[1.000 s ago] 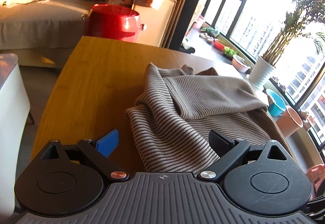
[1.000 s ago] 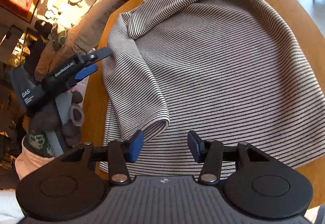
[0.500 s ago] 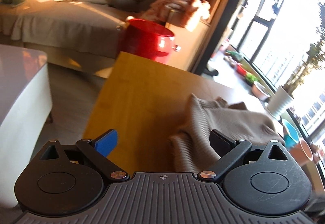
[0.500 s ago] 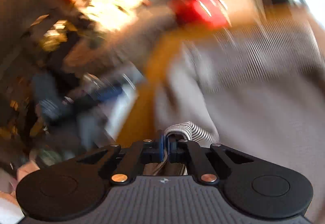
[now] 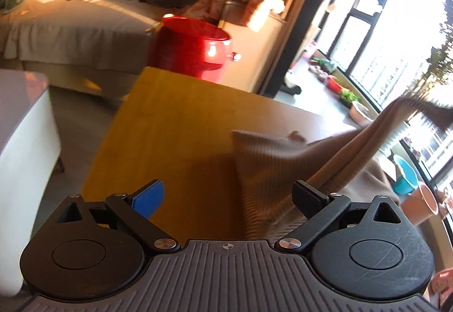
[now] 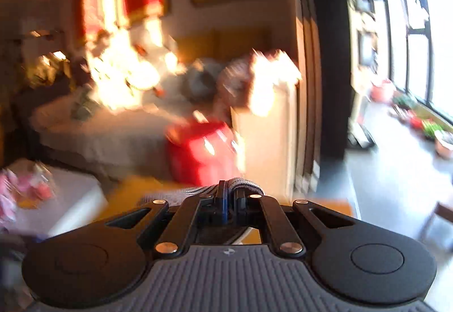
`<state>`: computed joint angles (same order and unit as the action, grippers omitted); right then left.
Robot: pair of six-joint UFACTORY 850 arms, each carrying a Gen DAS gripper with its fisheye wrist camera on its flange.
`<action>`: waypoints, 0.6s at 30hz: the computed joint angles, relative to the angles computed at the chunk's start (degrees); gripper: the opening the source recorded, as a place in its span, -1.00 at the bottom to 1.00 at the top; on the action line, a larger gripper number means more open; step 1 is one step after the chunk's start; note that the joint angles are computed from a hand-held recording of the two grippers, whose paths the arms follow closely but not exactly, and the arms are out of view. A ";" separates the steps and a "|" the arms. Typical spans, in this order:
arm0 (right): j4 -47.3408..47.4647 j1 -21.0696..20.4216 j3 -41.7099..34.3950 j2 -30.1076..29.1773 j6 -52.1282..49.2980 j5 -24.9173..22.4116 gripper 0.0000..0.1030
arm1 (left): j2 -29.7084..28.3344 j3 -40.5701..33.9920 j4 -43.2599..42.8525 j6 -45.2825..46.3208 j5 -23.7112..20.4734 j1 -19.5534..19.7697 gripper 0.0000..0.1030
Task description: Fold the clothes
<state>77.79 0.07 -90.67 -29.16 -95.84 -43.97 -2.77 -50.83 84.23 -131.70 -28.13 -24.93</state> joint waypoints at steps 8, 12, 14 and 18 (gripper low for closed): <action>-12.04 -0.45 0.85 -4.76 6.28 13.26 -0.28 | -4.51 -4.26 11.17 -1.20 6.39 -2.02 0.94; -4.55 -1.65 2.22 -3.24 2.91 11.84 -0.10 | -7.31 -5.99 18.19 -5.66 9.14 -2.45 0.94; -2.65 -2.84 1.51 -3.52 6.35 7.16 -0.05 | -8.94 -6.98 20.89 -7.43 9.78 -2.61 0.94; -9.68 -2.37 -1.52 -6.03 19.93 4.88 0.11 | -11.91 -8.75 18.20 -4.24 9.41 -2.74 0.94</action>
<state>68.12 -2.30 -92.19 -35.19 -75.91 -39.10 -14.69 -59.58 102.43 -135.94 -18.72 -27.67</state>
